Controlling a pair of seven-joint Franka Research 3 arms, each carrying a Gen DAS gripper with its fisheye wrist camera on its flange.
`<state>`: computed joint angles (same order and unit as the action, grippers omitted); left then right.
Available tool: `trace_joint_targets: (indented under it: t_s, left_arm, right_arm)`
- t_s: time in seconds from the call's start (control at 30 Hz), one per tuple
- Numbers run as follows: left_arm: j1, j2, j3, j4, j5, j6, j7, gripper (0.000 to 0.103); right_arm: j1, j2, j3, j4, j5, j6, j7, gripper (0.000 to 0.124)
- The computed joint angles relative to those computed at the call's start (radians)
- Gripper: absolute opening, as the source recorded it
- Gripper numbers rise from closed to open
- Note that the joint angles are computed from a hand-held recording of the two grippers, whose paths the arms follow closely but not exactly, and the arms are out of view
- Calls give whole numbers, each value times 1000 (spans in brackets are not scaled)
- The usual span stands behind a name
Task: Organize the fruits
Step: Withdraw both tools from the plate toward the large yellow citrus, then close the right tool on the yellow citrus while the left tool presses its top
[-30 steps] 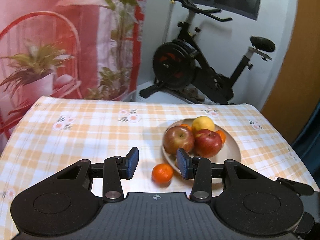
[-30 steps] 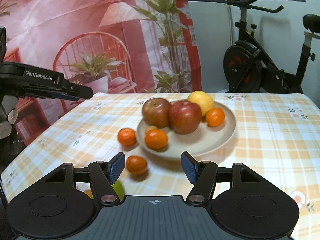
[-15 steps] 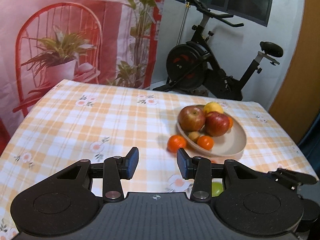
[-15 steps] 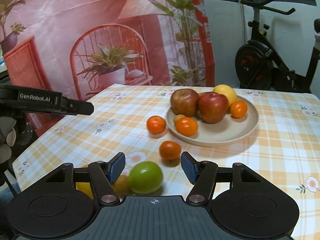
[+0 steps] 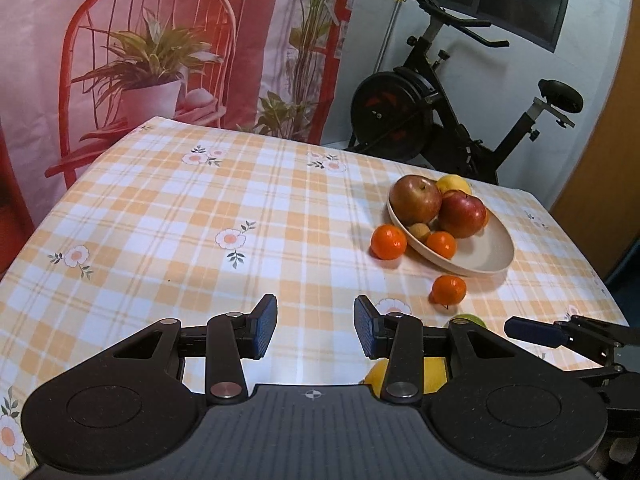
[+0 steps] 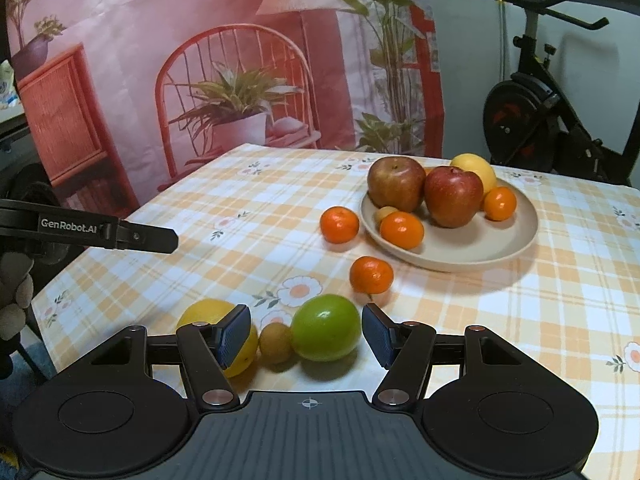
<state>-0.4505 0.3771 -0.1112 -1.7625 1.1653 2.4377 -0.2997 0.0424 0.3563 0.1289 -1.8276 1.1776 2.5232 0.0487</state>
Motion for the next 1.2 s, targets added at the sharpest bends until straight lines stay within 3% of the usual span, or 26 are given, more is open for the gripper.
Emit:
trace_joint_targets:
  t_s: [0.43,1.1,1.2]
  left_arm:
    - [-8,-7,-7,-26,32,20,-25,45]
    - [0,48,28,8,-17,180,47,46]
    - [-1,48,31,6,-19,192,48,50]
  right_arm:
    - [13,-33,-5,-49,-8,19,-5,58]
    - [17,-29,-20,-53,-109,-24,84,58]
    - [15,-30,-20,-54,-129,-49,90,59]
